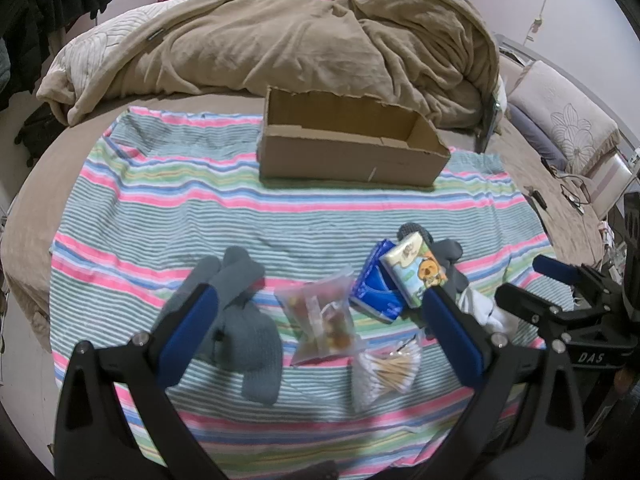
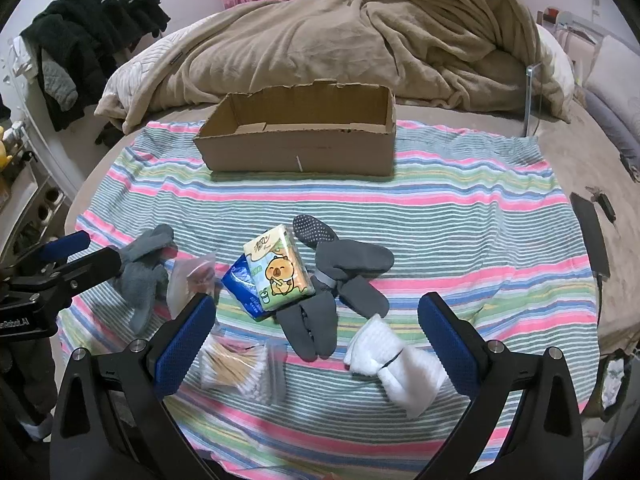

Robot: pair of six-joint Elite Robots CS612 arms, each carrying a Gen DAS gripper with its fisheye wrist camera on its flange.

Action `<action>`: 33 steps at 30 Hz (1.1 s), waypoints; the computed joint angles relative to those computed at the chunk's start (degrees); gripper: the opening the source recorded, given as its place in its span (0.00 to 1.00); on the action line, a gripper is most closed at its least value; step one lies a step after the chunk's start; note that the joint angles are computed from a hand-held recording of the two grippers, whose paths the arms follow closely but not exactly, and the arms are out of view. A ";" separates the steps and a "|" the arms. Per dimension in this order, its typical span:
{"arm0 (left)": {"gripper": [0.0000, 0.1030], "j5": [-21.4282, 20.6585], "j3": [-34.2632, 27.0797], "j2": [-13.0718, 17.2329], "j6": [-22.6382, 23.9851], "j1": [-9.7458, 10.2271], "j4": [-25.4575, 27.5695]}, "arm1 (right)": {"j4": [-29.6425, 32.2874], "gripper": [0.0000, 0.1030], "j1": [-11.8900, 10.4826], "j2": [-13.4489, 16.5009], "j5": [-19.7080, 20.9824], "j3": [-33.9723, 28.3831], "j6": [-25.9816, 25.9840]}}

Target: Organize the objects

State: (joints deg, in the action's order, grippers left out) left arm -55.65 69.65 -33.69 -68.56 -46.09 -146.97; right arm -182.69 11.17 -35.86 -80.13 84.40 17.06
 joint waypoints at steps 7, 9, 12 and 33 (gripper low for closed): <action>1.00 -0.14 0.26 -0.13 1.20 -0.07 0.05 | 0.01 1.00 0.02 0.05 -0.05 0.04 0.04; 1.00 -0.25 0.31 -0.16 1.91 -0.06 0.17 | 0.00 1.00 -0.02 0.01 -0.02 0.15 0.14; 1.00 -0.33 0.46 -0.26 3.30 -0.04 0.31 | -0.07 1.00 -0.04 -0.02 0.01 0.27 0.21; 1.00 -0.90 0.72 -0.43 3.99 -0.05 -0.15 | -0.13 1.00 -0.04 0.03 0.18 0.33 0.37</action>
State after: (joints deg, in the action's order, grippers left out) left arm -56.55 70.37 -34.12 -64.57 -46.13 -147.12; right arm -182.81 11.13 -35.83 -79.96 84.73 17.43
